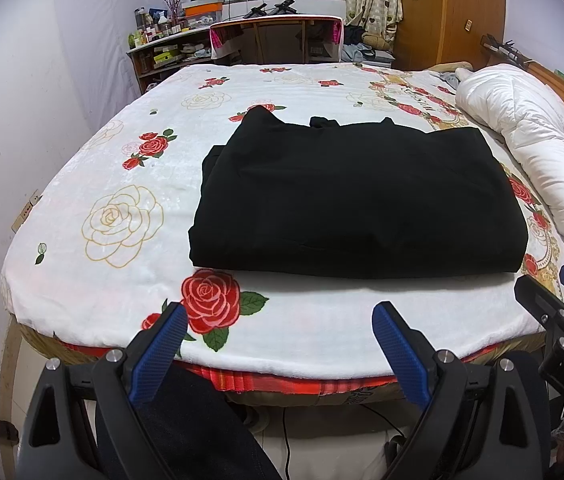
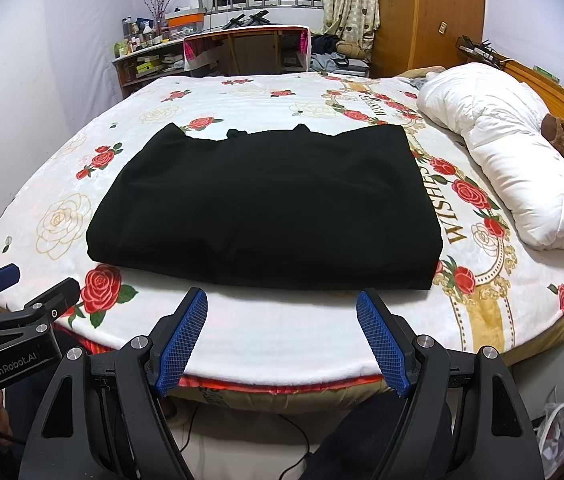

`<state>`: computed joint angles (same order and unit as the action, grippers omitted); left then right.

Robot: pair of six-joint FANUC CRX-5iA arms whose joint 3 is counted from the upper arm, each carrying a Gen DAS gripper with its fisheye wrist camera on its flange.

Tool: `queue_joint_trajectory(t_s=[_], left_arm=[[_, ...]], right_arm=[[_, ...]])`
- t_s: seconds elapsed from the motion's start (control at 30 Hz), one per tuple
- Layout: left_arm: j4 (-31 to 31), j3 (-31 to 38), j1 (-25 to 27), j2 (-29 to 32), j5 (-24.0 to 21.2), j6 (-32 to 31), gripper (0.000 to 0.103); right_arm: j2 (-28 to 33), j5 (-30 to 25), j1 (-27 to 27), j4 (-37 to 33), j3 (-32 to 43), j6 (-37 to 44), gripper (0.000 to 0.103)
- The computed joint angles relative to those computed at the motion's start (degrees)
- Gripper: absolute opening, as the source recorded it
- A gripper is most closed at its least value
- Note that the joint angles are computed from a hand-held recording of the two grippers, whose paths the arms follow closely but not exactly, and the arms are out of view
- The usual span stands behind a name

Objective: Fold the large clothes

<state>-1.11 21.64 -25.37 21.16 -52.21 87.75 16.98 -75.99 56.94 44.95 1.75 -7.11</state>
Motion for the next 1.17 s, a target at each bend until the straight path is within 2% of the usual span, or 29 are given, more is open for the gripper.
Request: queue_joint_trajectory(t_s=[1.17], left_arm=[[-1.00,-0.56,-0.18,-0.52,0.54,1.02,0.095]], right_arm=[[-0.24,0.20,-0.07,0.05,-0.40,0.03,0.077]])
